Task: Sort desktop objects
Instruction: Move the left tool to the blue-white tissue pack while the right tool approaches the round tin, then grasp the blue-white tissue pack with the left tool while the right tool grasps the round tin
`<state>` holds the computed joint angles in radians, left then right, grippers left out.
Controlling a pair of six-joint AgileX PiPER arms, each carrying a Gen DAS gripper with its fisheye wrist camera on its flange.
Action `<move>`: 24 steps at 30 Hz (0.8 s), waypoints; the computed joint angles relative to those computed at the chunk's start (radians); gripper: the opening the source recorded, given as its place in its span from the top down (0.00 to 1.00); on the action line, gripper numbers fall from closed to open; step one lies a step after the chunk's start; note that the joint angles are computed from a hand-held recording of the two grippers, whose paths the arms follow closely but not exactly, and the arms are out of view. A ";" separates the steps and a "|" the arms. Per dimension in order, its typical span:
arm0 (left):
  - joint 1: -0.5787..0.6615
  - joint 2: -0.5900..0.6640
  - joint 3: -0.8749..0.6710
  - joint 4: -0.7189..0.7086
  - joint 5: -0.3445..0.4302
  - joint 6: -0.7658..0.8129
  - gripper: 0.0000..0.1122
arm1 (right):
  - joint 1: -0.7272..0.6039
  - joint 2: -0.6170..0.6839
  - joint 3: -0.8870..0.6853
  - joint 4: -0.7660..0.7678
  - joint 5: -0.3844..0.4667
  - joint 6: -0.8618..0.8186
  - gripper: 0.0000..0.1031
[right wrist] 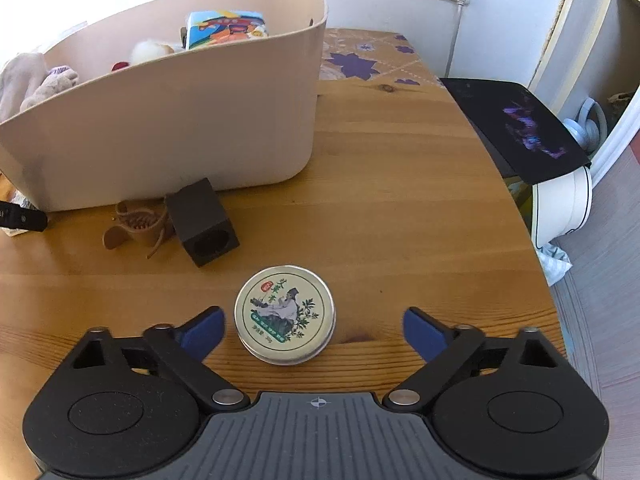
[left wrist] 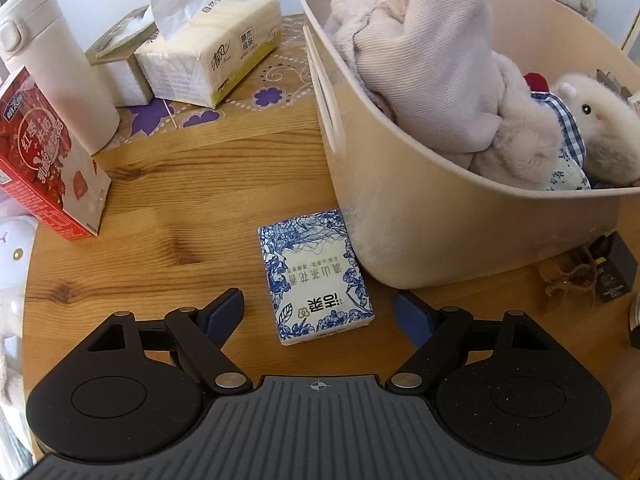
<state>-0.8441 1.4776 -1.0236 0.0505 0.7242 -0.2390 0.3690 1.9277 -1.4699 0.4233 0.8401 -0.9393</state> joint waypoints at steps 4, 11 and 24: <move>0.024 -0.008 0.015 -0.057 -0.016 0.065 0.27 | 0.000 0.010 -0.008 -0.005 0.009 0.012 0.19; 0.024 -0.028 0.032 -0.084 -0.043 0.133 0.46 | -0.005 -0.003 0.024 0.032 -0.017 -0.035 0.25; 0.059 -0.072 0.067 -0.097 -0.029 0.166 0.57 | -0.007 -0.062 0.086 0.044 0.010 -0.080 0.51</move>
<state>-0.7847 1.4053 -0.9567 -0.0462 0.6953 -0.0727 0.3621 1.8660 -1.3839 0.4672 0.8498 -1.0193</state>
